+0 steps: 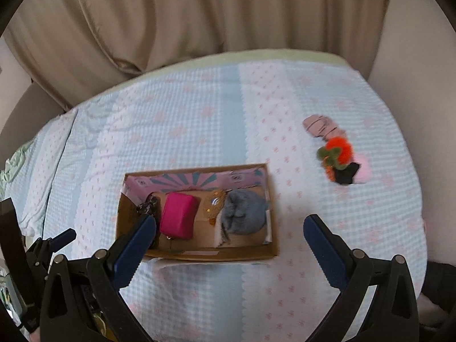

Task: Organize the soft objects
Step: 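Withdraw both grippers from the box toward the remaining items, then grasp the orange pompom with the left gripper while the right grasps the pink fluffy tie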

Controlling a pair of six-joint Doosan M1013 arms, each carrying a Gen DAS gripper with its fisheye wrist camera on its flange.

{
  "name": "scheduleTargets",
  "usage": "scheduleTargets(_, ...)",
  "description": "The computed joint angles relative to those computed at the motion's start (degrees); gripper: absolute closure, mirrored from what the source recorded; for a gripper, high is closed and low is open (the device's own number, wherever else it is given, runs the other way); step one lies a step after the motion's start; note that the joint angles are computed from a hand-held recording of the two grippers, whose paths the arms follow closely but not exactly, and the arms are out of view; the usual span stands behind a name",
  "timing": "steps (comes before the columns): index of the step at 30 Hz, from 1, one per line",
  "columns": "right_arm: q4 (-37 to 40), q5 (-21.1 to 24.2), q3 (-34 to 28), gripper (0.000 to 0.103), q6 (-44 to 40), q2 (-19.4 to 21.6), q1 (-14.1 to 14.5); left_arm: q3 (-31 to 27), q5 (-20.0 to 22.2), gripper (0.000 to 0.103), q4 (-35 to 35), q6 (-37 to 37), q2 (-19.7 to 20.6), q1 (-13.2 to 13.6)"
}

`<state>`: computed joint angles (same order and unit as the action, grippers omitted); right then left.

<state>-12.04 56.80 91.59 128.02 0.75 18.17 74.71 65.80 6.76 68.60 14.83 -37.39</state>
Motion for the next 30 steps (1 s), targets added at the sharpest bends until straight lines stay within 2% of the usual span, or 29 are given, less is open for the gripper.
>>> scheduleTargets(8,-7.27,1.01,1.29,0.000,2.28,-4.93,-1.75,-4.18,-1.52,0.000,3.52,-2.04,0.43,-2.83)
scheduleTargets(12,-8.62,1.11,2.28,0.000,0.63,-6.95,-4.51,-7.77,-2.46,0.000,6.92,-3.51,1.81,-5.10)
scheduleTargets(18,-3.94,-1.23,4.01,0.000,-5.51,-9.42,-12.02,-16.62,-1.99,0.000,7.70,-2.13,6.89,-8.52)
scheduleTargets(23,1.87,-2.32,4.65,0.000,-11.82,-9.81,-19.06,-25.95,0.65,0.000,5.16,0.62,13.00,-10.43)
scheduleTargets(28,9.45,-2.56,4.44,0.000,-20.79,-8.47,-26.82,-37.16,5.62,0.000,2.94,2.38,20.51,-11.85)
scheduleTargets(30,12.86,-2.25,4.19,0.000,-24.53,-7.52,-29.52,-43.44,8.81,0.000,1.41,3.24,24.57,-12.15)
